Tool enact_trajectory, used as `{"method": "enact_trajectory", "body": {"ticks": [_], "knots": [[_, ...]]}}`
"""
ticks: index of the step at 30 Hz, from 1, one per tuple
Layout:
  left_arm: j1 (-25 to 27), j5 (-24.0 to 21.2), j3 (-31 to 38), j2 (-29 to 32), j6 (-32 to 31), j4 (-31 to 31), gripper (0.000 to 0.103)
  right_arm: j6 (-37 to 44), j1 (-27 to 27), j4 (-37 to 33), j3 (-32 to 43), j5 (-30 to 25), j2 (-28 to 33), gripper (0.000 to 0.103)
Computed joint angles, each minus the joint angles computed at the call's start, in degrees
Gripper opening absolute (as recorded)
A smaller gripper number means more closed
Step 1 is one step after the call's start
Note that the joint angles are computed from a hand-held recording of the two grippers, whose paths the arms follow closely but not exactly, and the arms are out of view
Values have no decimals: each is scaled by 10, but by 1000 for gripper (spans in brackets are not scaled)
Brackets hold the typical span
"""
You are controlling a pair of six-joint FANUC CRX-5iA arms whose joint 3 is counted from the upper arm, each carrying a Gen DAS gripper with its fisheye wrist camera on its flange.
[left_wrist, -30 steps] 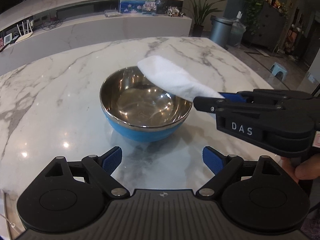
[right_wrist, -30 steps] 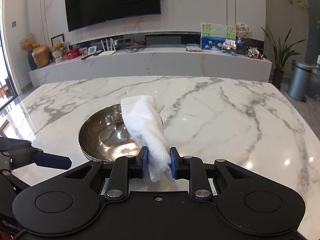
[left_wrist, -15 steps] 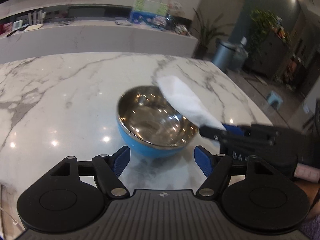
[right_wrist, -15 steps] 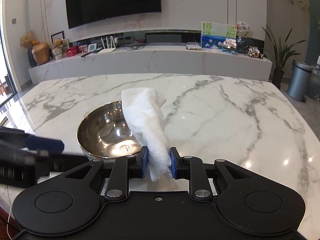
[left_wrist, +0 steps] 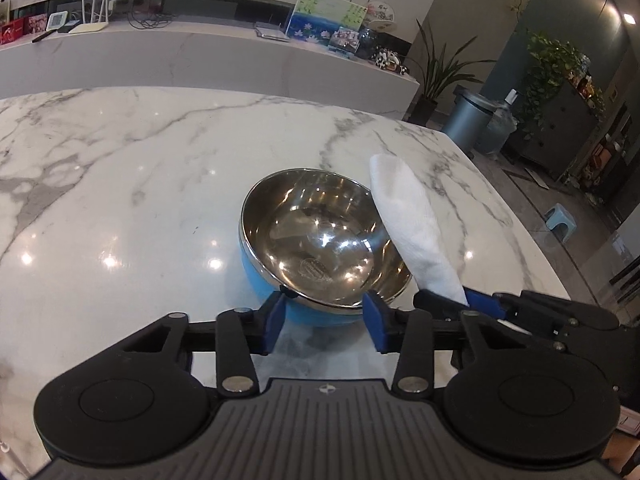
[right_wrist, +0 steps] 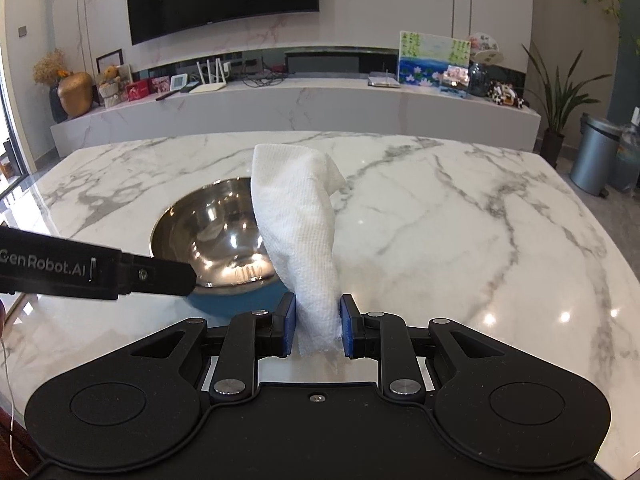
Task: Clean bowl
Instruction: 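Lift the cloth with the right gripper while the left gripper approaches the bowl rim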
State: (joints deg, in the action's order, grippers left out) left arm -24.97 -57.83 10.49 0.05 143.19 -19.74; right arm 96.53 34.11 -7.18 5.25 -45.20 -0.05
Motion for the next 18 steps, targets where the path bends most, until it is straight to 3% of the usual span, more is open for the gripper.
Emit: {"method": "enact_trajectory", "body": {"ticks": [7, 18], "knots": [[-4, 35, -13, -11, 9, -10, 30, -4, 1, 4, 0, -4, 3, 21], [8, 53, -21, -18, 58, -16, 32, -16, 4, 13, 0, -2, 4, 21]]}}
